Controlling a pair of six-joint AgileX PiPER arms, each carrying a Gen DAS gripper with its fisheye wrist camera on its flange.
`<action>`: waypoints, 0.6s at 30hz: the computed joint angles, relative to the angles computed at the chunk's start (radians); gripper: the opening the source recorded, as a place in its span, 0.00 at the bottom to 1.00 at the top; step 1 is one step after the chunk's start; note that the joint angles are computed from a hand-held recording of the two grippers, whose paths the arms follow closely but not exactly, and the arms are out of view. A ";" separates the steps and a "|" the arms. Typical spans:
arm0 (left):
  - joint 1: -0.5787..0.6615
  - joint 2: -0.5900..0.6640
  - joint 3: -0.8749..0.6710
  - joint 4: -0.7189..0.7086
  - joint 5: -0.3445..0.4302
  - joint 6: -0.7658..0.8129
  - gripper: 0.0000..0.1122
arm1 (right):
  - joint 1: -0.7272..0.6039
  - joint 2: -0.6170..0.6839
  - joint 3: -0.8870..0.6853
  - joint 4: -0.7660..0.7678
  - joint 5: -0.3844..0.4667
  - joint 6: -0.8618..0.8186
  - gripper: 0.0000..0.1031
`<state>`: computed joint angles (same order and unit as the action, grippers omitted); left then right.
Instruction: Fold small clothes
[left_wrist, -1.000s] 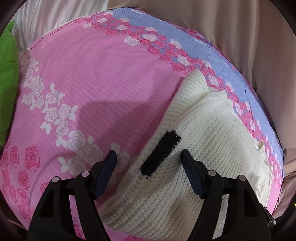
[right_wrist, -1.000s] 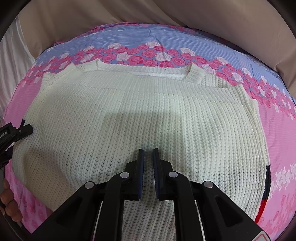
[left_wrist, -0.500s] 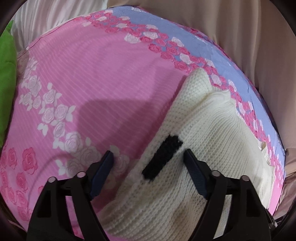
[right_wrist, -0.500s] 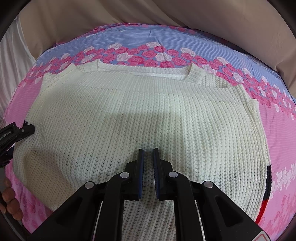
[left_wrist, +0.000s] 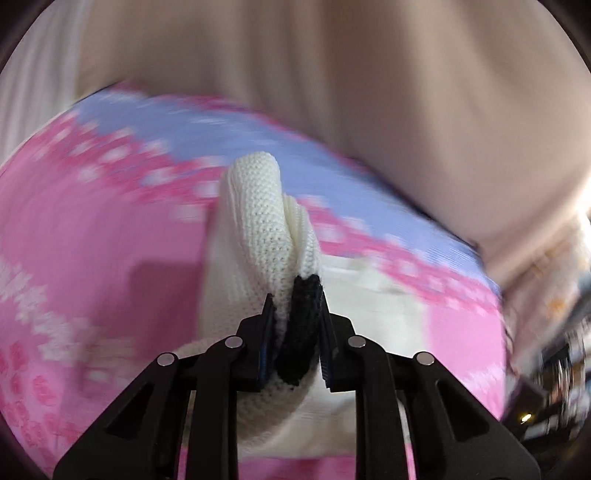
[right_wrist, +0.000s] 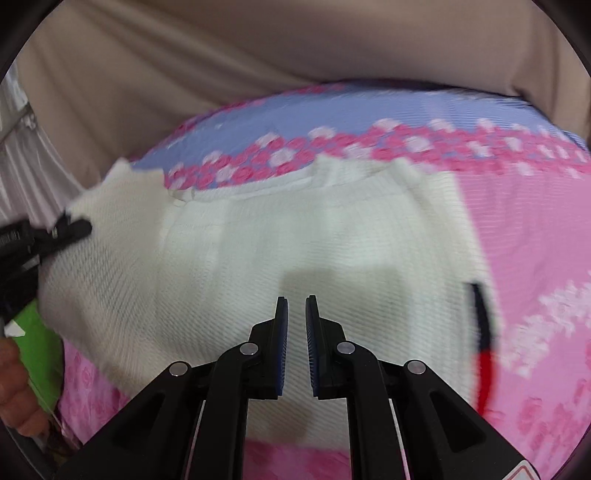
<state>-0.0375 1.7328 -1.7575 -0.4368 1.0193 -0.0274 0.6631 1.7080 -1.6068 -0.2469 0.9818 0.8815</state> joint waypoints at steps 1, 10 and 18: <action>-0.064 0.004 -0.021 0.000 -0.001 -0.009 0.17 | 0.000 -0.059 0.061 -0.020 -0.001 0.025 0.11; -0.450 0.117 0.016 0.209 -0.034 -0.185 0.34 | -0.066 -0.475 0.531 -0.062 0.046 0.234 0.17; -0.373 -0.204 0.430 0.394 -0.129 -0.078 0.68 | -0.088 -0.497 0.498 0.053 -0.084 0.123 0.50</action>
<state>-0.4108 1.5288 -1.3274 -0.0425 0.8900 -0.1057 0.5752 1.2106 -1.1087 -0.1944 0.8978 1.0041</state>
